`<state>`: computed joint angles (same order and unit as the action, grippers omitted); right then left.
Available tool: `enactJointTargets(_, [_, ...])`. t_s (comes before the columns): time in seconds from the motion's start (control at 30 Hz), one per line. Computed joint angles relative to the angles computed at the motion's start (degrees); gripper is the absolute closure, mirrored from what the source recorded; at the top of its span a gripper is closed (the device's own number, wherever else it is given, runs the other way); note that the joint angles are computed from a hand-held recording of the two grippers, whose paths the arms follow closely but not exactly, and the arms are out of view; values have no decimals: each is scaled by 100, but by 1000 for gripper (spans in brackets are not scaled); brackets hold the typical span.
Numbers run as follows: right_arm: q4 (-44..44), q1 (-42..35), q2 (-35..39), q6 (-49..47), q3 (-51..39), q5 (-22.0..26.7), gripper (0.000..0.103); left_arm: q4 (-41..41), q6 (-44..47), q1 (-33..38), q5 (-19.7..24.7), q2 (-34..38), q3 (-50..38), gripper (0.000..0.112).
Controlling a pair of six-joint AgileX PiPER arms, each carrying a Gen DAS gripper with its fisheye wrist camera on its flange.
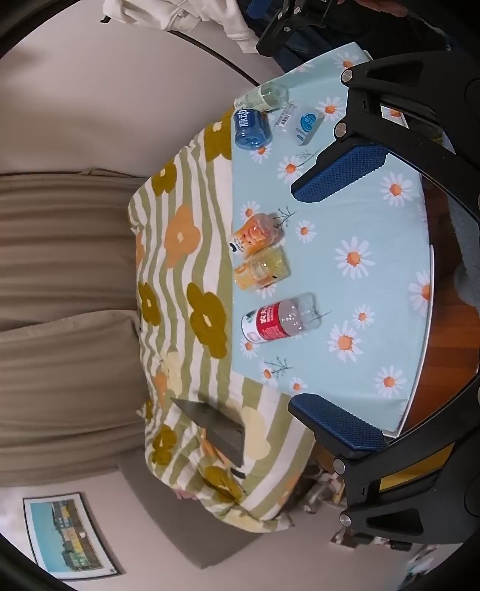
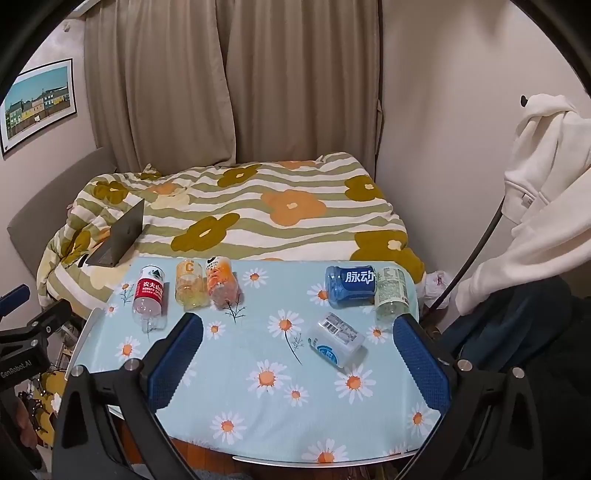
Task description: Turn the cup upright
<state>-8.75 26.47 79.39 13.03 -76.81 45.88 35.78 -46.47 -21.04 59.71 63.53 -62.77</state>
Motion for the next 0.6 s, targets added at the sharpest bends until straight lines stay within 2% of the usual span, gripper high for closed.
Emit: enactJointTargets(0.6, [-17, -21, -79, 20, 78, -32, 0, 42, -66, -82, 62, -70, 86, 9])
